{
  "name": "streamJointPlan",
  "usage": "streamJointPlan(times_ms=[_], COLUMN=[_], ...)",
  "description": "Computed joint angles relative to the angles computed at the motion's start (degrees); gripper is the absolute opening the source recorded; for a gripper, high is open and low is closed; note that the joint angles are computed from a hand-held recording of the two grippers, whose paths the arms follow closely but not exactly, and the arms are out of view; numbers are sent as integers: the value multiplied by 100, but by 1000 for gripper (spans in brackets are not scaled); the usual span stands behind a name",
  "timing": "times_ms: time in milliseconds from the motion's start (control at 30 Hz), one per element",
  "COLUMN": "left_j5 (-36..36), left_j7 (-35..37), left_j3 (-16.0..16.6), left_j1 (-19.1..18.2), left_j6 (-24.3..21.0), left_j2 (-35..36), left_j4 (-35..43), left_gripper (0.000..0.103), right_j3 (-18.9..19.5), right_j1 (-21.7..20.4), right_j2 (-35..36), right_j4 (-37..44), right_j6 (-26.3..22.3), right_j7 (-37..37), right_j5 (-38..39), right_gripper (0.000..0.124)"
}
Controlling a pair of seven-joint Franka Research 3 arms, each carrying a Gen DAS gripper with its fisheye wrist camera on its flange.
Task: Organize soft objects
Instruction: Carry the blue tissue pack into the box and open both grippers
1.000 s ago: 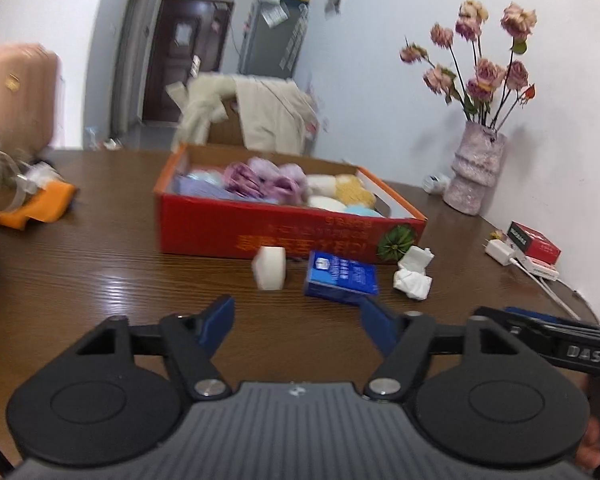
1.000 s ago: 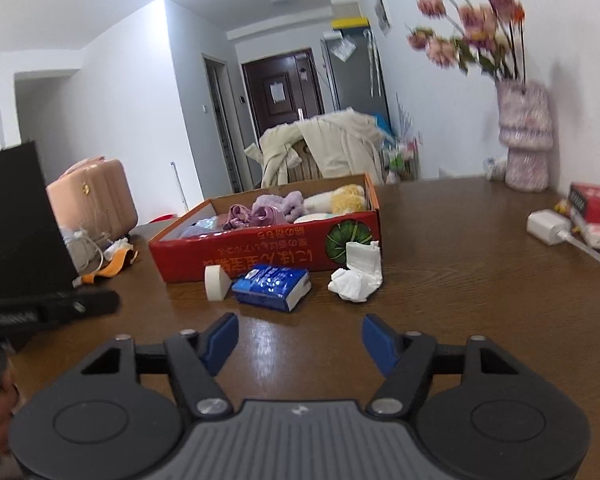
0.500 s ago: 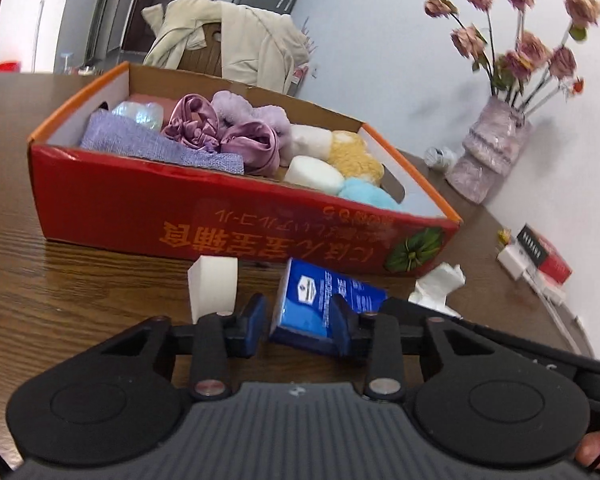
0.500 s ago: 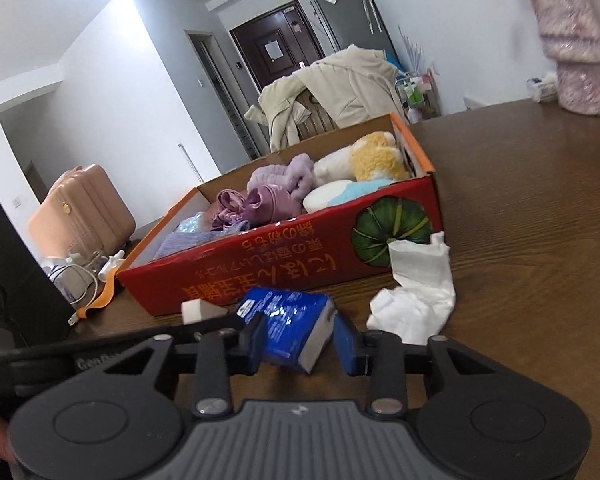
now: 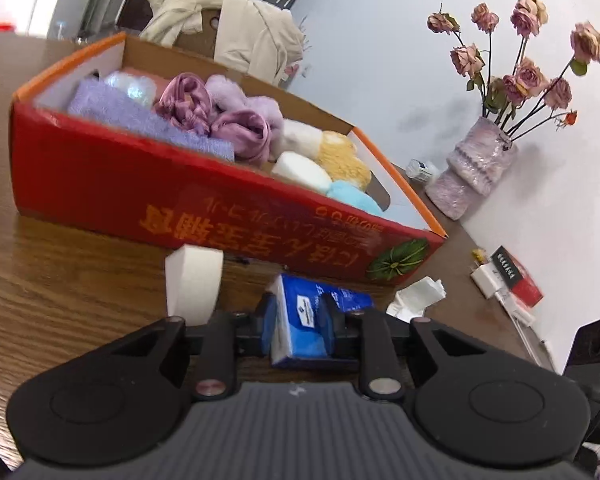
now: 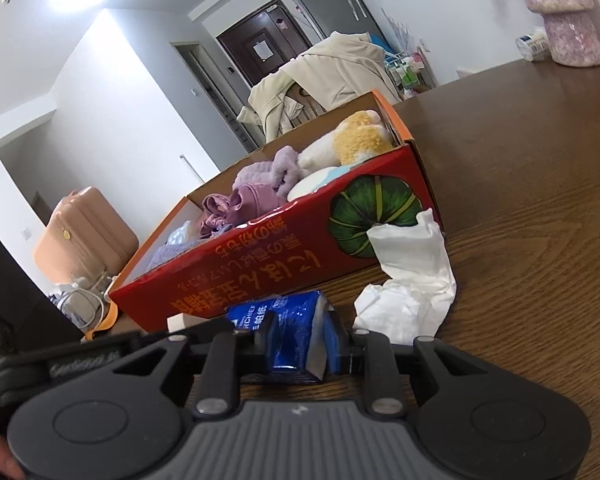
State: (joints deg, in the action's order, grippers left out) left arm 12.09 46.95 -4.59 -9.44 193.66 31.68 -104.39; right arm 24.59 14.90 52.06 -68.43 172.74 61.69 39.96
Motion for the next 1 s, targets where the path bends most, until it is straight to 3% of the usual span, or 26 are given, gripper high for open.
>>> streamJointPlan(times_ms=[100,167,233,300,400,467,533,600,733,800,867,933,1000], left_j5=[-128,-282,-523,-972,-1349,-1729,-2183,-2318,-2356,-2223,-1902,-1454,-943], left_j7=[19,-35,85,433,713,1014,1477,1607,1708,1739,1586,1315,952], left_j3=[255,414,837,1285,1217,1214,1283,1166,870,720,481,167,-186], left_j1=[-252,-440,-915,-1489,-1636,-1804,-2036,-1972,-1658,-1408,-977,-420,136], left_j6=[39,76,349,664,1039,1139,1231,1279,1291,1225,1093,769,252], left_j2=[-60,-223,-497,-831,-1324,-1560,-1677,-1735,-1806,-1776,-1679,-1455,-1113], left_j4=[-75,-266,-664,-1168,-1862,-2166,-2311,-2369,-2340,-2112,-1726,-1123,-398], left_gripper=[19,18,16,16,16,16,16,16,16,16,16,16,16], right_j3=[21,-220,-162,639,2140,3028,3476,3698,3767,3536,3260,2463,1462], right_j1=[-18,139,81,-471,-1503,-2162,-2519,-2693,-2776,-2632,-2316,-1672,-951], right_j2=[-27,-128,-337,-613,-899,-882,-882,-866,-927,-1063,-1096,-1195,-961], right_j4=[-62,-69,-372,-1032,-2026,-2640,-3037,-3207,-3334,-3261,-2765,-2046,-1051], right_j6=[49,-55,30,511,1372,1947,2268,2405,2512,2431,2228,1709,935], right_j7=[-57,-377,-529,-893,-2089,-2134,-2038,-2045,-1723,-1389,-1706,-1678,-623], right_j5=[-25,492,593,525,1143,836,605,524,170,-149,77,127,-736], right_gripper=[22,22,20,20,20,20,20,20,20,20,20,20,20])
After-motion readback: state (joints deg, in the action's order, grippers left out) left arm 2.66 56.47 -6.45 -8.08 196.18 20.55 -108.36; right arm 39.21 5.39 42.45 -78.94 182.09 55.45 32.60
